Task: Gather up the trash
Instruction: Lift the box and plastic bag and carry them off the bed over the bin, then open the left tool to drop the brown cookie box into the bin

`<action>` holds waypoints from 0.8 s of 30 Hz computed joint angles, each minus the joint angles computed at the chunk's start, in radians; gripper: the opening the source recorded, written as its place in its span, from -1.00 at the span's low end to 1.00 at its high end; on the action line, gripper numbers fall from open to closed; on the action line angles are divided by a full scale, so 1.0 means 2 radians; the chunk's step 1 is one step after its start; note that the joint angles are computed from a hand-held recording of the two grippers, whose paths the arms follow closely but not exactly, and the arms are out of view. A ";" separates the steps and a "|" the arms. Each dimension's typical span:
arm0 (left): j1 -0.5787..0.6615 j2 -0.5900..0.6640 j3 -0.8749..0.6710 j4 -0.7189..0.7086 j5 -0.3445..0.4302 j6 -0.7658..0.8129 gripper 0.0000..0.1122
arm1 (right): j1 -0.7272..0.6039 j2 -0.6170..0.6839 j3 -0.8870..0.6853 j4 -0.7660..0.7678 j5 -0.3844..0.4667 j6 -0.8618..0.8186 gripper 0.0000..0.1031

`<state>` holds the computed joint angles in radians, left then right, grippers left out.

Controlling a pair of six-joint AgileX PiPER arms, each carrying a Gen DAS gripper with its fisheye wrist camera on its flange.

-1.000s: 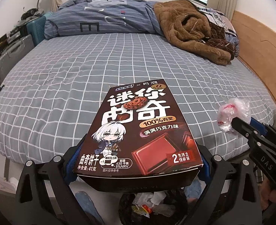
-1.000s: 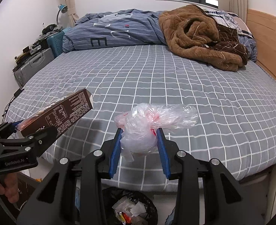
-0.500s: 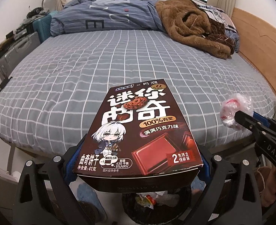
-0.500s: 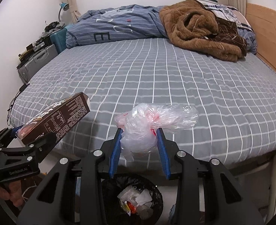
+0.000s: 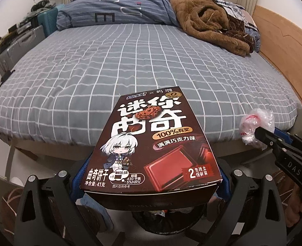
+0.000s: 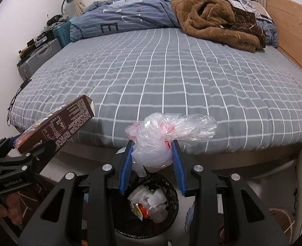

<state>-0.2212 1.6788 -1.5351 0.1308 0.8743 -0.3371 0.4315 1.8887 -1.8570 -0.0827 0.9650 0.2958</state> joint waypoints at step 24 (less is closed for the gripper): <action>-0.054 -0.114 0.179 0.033 -0.023 -0.066 0.61 | 0.020 -0.095 0.212 0.026 -0.046 0.001 -0.31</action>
